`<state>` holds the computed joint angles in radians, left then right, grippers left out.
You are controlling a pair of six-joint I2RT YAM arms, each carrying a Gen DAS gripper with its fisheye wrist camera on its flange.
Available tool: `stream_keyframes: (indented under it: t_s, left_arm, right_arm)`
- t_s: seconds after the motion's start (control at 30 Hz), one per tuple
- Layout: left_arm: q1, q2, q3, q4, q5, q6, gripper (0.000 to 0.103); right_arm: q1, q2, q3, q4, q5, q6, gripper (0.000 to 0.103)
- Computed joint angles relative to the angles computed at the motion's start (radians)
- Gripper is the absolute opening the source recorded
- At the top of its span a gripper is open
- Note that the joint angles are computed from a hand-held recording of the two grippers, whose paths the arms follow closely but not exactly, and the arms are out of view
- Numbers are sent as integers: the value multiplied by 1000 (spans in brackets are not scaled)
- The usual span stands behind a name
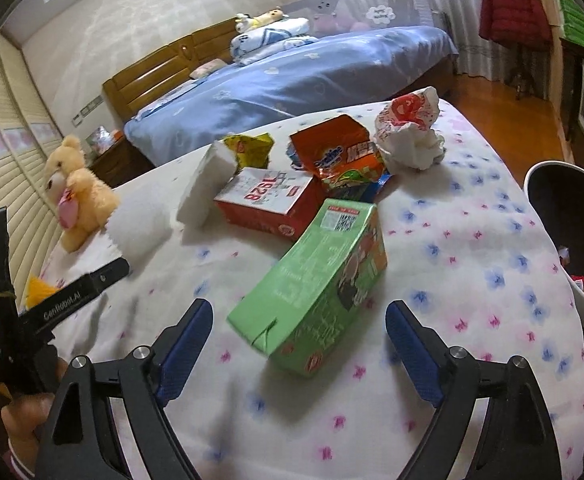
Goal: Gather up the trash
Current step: 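Grasp the green juice carton with the right tool while the left tool grasps the white foam net, then lift and carry the carton and white foam net over the trash bin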
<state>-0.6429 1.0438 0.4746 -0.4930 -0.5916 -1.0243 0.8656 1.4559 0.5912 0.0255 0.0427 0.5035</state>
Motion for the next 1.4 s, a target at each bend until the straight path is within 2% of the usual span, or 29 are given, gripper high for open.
stream_keyframes:
  t_s: [0.2, 0.27, 0.3, 0.33, 0.37, 0.43, 0.63, 0.77, 1.0, 1.17, 1.4]
  left_arm:
    - [158, 138, 21, 166, 73, 155, 62]
    - [189, 167, 23, 206, 100, 188, 44]
    - [196, 168, 22, 214, 110, 197, 28]
    - [208, 177, 20, 231, 125, 210, 23]
    - [213, 176, 15, 242, 128, 216, 19]
    - [206, 158, 2, 250, 118, 221, 14]
    - [76, 76, -20, 163, 37, 130, 12]
    - [-71, 39, -20, 86, -17, 11, 12]
    - [-284, 96, 45, 19, -67, -119, 12]
    - [-380, 168, 112, 16, -75, -129, 12]
    - [-428, 259, 188, 51, -59, -85, 12]
  right_arm:
    - [-20, 31, 24, -1, -6, 6, 88]
    - [-32, 34, 21, 9, -17, -6, 82]
    - [-41, 33, 13, 21, -36, -16, 75]
    - [-48, 30, 7, 32, -52, -23, 65]
    - [-51, 22, 0, 35, -56, -33, 60]
    - [-54, -4, -7, 19, -52, -60, 34]
    - [-102, -76, -48, 4, -120, -115, 33]
    - [-137, -140, -78, -19, -157, -155, 33]
    - [-215, -222, -125, -61, -204, -216, 33]
    - [-290, -289, -160, -96, -246, -257, 33]
    - [-418, -368, -187, -156, -301, -311, 33]
